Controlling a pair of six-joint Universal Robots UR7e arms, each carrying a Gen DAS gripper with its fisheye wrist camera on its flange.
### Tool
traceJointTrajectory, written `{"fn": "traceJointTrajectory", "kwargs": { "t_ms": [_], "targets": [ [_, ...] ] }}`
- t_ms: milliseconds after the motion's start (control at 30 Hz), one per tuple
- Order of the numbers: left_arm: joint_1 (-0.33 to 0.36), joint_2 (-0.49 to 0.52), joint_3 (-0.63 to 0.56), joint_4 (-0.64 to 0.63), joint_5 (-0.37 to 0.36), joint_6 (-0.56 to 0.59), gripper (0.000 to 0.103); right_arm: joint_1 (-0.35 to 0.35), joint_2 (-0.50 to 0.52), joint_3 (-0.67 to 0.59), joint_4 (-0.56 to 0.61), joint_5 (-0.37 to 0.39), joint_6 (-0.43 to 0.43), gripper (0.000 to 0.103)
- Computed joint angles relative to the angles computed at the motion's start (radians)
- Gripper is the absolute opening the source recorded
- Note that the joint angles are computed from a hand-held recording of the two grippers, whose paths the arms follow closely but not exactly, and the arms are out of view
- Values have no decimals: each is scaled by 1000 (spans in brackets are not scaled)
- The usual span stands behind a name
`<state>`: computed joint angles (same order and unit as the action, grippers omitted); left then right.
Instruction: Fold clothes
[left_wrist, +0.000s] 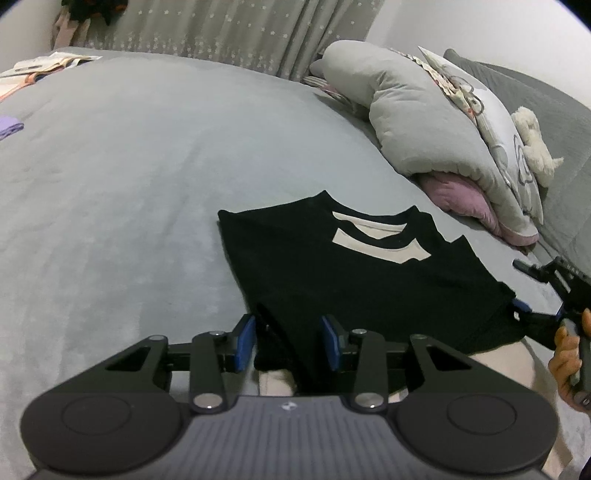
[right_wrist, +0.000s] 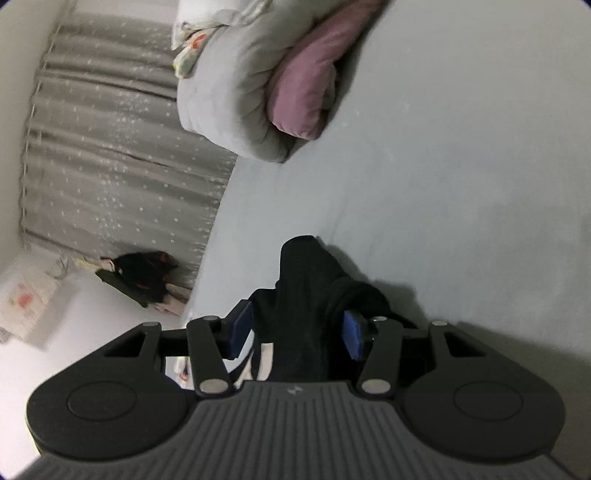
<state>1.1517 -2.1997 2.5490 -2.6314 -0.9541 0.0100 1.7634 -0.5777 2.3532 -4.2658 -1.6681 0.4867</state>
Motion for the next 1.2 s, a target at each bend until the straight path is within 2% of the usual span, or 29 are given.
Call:
{"fn": "traceJointTrajectory", "kwargs": {
  "t_ms": [133,233,300,400,433,533,600,633,667,700,800,867,933,1033,1067,1100,1133,1167,1200],
  "targets": [
    [-5,5,-12,46,47,-18,40,16,-11,-7,37,-58,-61,53],
    [9,13,-20,50,44,-26,41,37,-23,-26,98,-89,-117,53],
    [4,13,-19,48,57,-19,41,34,-54,-14,154,-78,-144,54],
    [-12,9,-14,59,87,-13,42,11,-152,15,321,-38,-216,54],
    [-16,10,-13,61,95,-12,42,6,-172,24,334,-36,-227,54],
    [-18,11,-12,67,108,-11,43,8,-221,48,358,-87,-218,58],
    [-14,9,-15,71,104,-14,44,21,-247,62,359,-181,-201,58],
    [-16,5,-16,72,105,-18,44,32,-247,67,319,-236,-208,58],
    [-18,1,-17,72,107,-23,44,37,-243,68,295,-251,-219,58],
    [-25,-5,-17,70,119,-28,44,42,-235,67,257,-243,-247,58],
    [-51,-24,-12,57,172,-41,44,43,-181,58,135,-62,-356,59],
    [-60,-31,-5,28,174,-30,44,58,-163,35,174,-18,-404,59],
    [-62,-34,8,-28,142,6,45,91,-139,-3,261,-71,-443,59],
    [-42,-19,48,-197,34,121,53,83,-122,-27,368,-150,-394,58],
    [-47,-13,58,-203,31,145,54,67,-121,-20,358,-128,-368,58],
    [-62,2,66,-166,70,145,54,45,-119,-10,335,-91,-344,57],
    [-69,7,66,-144,88,137,54,42,-131,-4,339,-86,-335,57],
    [-80,19,71,-110,138,121,55,42,-146,2,347,-86,-327,57],
    [-84,41,74,-71,191,105,57,58,-152,1,350,-121,-343,57]
  ]
}}
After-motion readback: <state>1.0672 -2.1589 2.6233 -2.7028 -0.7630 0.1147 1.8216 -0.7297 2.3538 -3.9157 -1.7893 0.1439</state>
